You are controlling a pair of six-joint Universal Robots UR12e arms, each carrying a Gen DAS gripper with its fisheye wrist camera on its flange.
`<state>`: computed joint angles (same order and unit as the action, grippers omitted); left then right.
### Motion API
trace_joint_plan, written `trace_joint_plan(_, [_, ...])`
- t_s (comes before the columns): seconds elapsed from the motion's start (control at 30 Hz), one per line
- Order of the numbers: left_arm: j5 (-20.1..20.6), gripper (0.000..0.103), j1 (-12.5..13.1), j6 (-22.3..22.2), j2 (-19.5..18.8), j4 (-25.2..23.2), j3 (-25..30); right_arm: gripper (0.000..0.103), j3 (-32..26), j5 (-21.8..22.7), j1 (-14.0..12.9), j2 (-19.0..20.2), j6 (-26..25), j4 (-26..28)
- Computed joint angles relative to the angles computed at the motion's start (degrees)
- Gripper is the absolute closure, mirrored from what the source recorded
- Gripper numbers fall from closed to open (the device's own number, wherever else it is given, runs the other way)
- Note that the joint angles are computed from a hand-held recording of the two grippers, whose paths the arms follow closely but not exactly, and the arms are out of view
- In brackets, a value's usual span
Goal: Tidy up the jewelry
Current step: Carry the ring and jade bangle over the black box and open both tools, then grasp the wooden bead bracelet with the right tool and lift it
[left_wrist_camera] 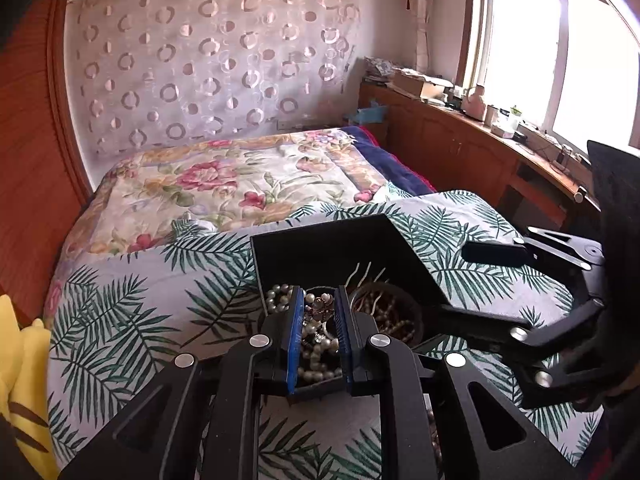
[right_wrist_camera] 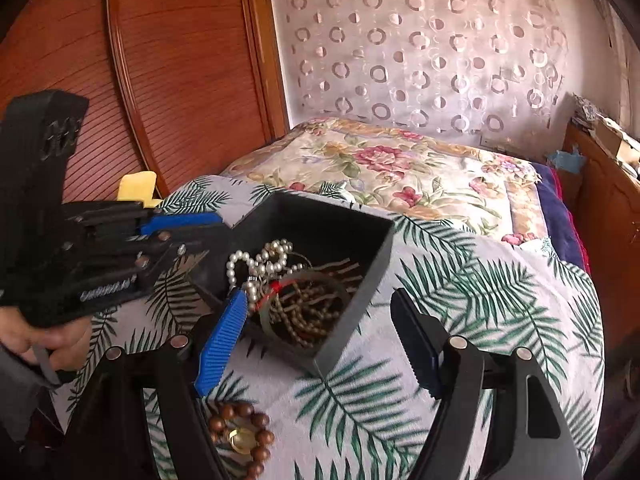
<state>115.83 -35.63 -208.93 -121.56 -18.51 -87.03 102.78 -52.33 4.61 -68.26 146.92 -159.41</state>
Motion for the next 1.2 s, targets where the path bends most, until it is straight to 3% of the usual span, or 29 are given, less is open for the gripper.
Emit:
trace_joint_plan(0.1, [-0.15, 0.087, -0.02, -0.01, -0.16, 1.24, 0.16, 0.026, 1.34, -0.43, -0.48, -0.73, -0.70, -0.83])
trace_joint_plan(0.23, [0.08, 0.062, -0.17, -0.08, -0.08, 2.53, 0.02, 0.026, 3.21, 0.53, -1.37, -1.80, -1.77, -0.82])
trace_joint_plan(0.43, [1.56, 0.045, -0.85, -0.93, 0.86, 3.50, -1.47, 0.028, 6.85, 3.09, -2.70, -3.76, -3.96, 0.02])
trace_joint_plan(0.57, [1.92, 0.035, -1.63, -1.22, 1.55, 4.67, -3.02, 0.048, 8.33, 1.92, -2.80, -4.67, -6.36, 2.72])
trace_joint_plan(0.73, [2.88, 0.024, -2.80, -1.93, 2.16, 6.18, -5.26, 0.064, 9.57, -0.57, -2.45, -5.03, -8.58, 4.90])
trace_joint_plan(0.87, [2.54, 0.020, -3.36, -3.80, 2.52, 7.39, -6.90, 0.070, 10.08, -1.99, -2.09, -5.15, -9.58, 6.01])
trace_joint_plan(1.13, [2.55, 0.019, -3.86, -5.23, 2.88, 6.74, -8.51, 0.071, 10.48, -4.99, -0.94, -5.06, -9.74, 4.81])
trace_joint_plan(1.2, [2.36, 0.019, -3.90, -5.47, 2.88, 6.92, -8.73, 0.088, 10.53, -5.60, -0.74, -5.10, -9.94, 4.43])
